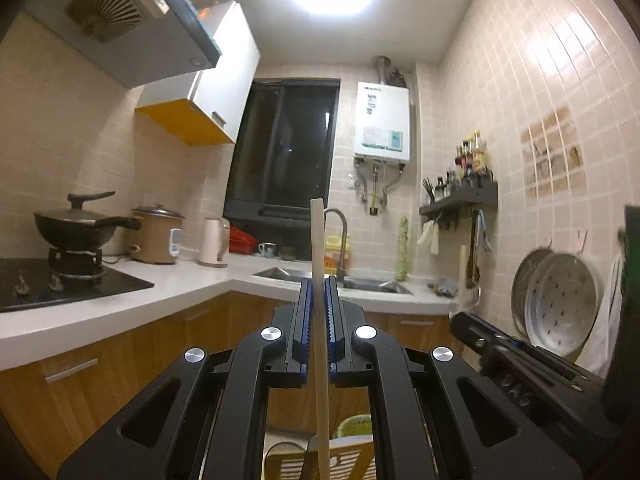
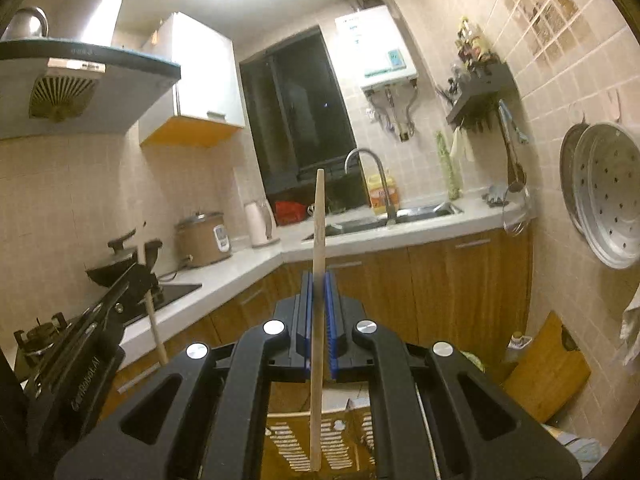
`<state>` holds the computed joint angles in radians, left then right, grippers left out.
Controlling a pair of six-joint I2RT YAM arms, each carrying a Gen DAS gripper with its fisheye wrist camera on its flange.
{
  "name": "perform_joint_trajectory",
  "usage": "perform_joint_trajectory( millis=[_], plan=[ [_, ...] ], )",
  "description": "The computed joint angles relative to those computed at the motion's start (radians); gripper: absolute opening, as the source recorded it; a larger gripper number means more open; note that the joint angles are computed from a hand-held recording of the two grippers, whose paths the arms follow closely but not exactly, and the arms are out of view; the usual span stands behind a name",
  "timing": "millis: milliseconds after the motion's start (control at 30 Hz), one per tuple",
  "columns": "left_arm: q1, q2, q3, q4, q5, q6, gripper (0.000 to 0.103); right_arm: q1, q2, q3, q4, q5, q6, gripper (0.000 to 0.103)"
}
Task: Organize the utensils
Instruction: 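Lift both held chopsticks and carry them over the beige basket, then lower the chopsticks into the basket and open both tools, then lower both tools to the rug and close the right tool on the clear spoon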
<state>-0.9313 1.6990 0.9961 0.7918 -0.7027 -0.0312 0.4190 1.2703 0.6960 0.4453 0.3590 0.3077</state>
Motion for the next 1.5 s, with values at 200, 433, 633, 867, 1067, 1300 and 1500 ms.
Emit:
perform_joint_trajectory(
  millis=[200, 433, 633, 867, 1067, 1300, 1500],
  plan=[
    [0.024, 0.019, -0.038, 0.053, -0.017, -0.048, 0.005, 0.025, 0.055, -0.017, 0.047, 0.031, -0.022, 0.004],
    [0.046, -0.003, -0.065, 0.01, 0.023, -0.092, 0.005, 0.03, 0.082, -0.034, 0.075, 0.03, -0.006, 0.004],
    [0.064, -0.013, -0.088, -0.011, 0.061, -0.126, 0.005, 0.021, 0.082, -0.048, 0.066, -0.001, 0.008, 0.004],
    [0.066, -0.091, -0.144, -0.073, 0.108, -0.144, 0.005, 0.009, 0.01, -0.077, -0.008, -0.06, 0.014, 0.006],
    [0.049, -0.203, -0.23, -0.114, 0.11, -0.155, 0.034, 0.014, -0.103, -0.126, -0.11, -0.094, 0.01, 0.021],
    [-0.004, -0.34, -0.282, -0.244, 0.114, -0.153, 0.04, 0.058, -0.314, -0.185, -0.281, -0.046, 0.02, 0.05],
    [-0.005, -0.488, -0.272, -0.559, 0.148, -0.31, 0.04, 0.13, -0.419, -0.118, -0.597, 0.002, 0.049, 0.05]
  ],
)
